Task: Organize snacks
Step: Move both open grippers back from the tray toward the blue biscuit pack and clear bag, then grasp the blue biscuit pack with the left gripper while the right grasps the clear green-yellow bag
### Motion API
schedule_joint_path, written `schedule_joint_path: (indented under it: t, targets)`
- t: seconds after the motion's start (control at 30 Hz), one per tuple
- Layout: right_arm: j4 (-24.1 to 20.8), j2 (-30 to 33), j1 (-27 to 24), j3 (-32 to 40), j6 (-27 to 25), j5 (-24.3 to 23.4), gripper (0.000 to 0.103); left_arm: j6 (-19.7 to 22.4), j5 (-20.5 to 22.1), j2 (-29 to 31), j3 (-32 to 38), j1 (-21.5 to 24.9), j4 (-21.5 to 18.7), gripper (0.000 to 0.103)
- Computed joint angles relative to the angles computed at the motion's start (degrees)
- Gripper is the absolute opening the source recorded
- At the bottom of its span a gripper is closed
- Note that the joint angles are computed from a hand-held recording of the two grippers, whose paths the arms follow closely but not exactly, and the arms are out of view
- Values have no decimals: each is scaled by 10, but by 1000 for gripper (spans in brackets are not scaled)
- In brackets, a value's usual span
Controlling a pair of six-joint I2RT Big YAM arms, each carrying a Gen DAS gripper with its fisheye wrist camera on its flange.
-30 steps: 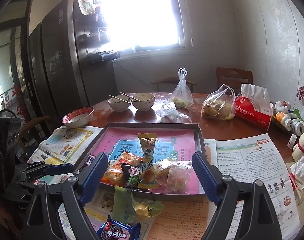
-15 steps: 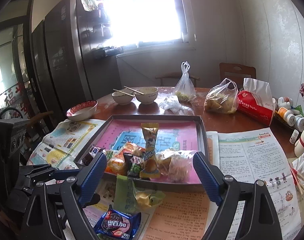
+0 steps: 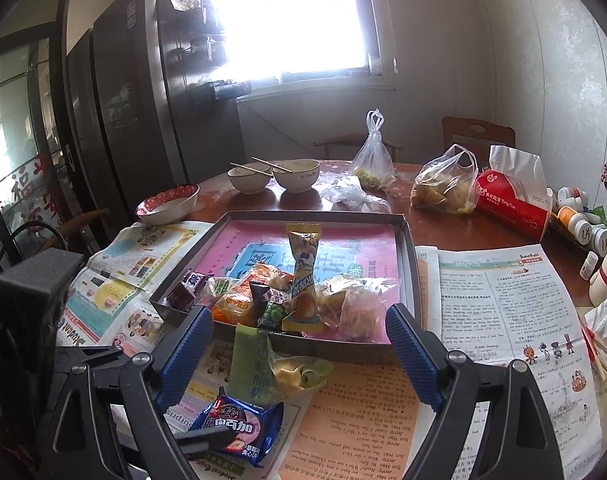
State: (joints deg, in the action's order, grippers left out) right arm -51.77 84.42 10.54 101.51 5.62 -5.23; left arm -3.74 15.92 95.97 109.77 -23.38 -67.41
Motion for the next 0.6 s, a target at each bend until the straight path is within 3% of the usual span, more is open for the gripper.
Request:
schedule_joint_path:
  t: [0.6]
  targets:
    - [-30, 0, -11, -23, -20, 0, 88, -16, -36, 26, 9, -26, -17, 75]
